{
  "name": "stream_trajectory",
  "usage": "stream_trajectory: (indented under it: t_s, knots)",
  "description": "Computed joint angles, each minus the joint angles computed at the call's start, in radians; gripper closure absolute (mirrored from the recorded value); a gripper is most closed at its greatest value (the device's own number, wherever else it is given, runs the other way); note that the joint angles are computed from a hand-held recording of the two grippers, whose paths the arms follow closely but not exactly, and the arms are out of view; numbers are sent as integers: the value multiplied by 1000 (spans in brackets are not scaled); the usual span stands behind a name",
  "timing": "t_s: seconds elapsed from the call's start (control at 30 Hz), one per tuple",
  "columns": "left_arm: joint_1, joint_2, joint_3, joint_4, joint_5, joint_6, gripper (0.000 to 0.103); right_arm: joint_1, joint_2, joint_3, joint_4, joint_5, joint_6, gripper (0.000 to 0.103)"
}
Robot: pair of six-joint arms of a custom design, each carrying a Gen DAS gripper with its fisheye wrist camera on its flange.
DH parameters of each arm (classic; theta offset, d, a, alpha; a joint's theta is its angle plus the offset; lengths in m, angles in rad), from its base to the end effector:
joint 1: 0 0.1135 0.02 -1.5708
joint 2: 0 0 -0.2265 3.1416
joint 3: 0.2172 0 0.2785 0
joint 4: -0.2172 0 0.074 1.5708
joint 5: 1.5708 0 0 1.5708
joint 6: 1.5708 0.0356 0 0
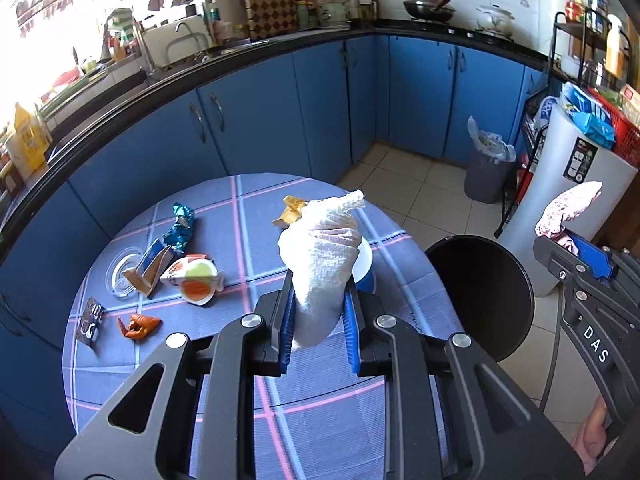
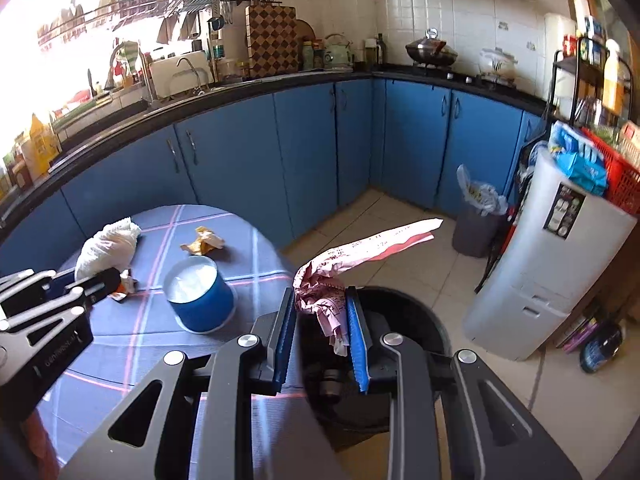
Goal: Collect trash
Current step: 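Carry the tissue and pink wrapper over the bin and open both tools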
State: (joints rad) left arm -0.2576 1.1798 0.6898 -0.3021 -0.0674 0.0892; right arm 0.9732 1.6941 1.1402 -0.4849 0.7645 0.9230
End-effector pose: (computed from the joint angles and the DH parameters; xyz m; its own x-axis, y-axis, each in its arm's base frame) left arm 0.2702 -0.0687 0.1699 -0.6670 0.2677 -0.6953 0.2689 0.9568 0.1103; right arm 0.2237 0.2848 0.1604 -0.6108 0.1254 -0.7818 0.1459 0.9883 0.0445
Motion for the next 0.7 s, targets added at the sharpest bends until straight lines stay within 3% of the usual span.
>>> stream_trajectory:
  t_s: [0.7]
  knots:
    - [-138,207,119,43,-79,-19,81,-95,-101,-165,112,-31,-200,79]
